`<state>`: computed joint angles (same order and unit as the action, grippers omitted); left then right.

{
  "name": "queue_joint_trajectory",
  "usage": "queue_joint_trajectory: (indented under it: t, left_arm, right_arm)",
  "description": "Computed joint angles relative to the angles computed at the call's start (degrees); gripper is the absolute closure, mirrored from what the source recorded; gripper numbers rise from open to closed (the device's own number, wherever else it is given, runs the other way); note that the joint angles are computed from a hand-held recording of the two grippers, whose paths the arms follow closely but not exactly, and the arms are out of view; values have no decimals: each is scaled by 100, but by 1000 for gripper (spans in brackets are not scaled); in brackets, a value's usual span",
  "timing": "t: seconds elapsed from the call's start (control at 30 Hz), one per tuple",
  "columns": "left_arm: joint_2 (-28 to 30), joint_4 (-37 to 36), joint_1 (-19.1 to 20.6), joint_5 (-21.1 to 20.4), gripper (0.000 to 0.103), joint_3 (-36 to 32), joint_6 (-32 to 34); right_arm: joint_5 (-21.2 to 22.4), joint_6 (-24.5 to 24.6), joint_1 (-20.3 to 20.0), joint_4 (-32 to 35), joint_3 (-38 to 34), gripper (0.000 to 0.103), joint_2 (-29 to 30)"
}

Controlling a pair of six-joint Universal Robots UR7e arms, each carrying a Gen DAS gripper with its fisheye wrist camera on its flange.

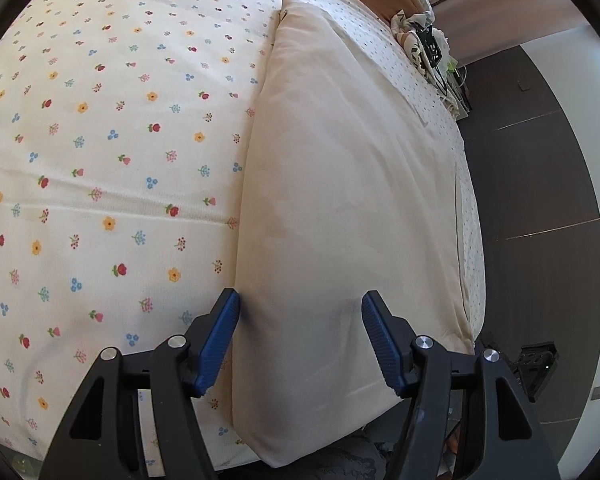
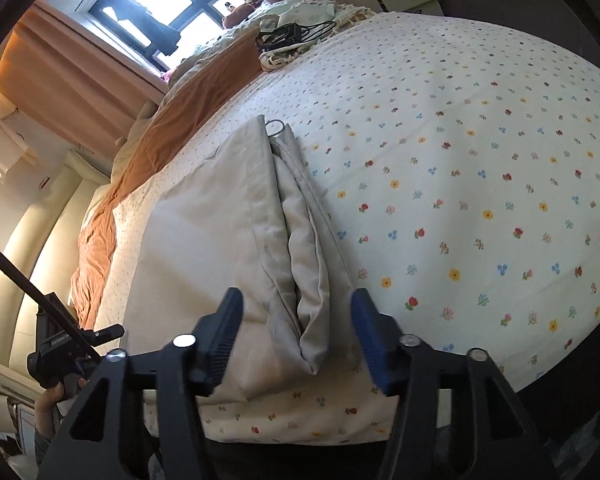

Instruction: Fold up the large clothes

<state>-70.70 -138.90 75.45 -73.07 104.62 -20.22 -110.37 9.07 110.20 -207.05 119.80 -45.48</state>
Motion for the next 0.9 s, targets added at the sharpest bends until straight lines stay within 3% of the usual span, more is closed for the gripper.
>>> queue_joint_trajectory:
  t: [0.17,0.33,0.6,0.73,0.9]
  left_arm:
    - [145,52,12,87,39,-216,89]
    - [321,78,29,143,39,-488,232]
    - [693,122,115,272,39,-974,340]
    - [870,146,149,293,39,-1198,394]
    - [1059,102,187,334,39,-1461,521]
  right_arm:
    - [423,-153,-167,1172,-490,37,-194]
    - [360,-360,-230,2392,-1373,37,-47]
    - [566,-464,-321,4182,-2922,37,532]
    - [302,-596,-327,4972,-3728,37,920]
    - [549,-624,-388,5531,-4454,37,1225]
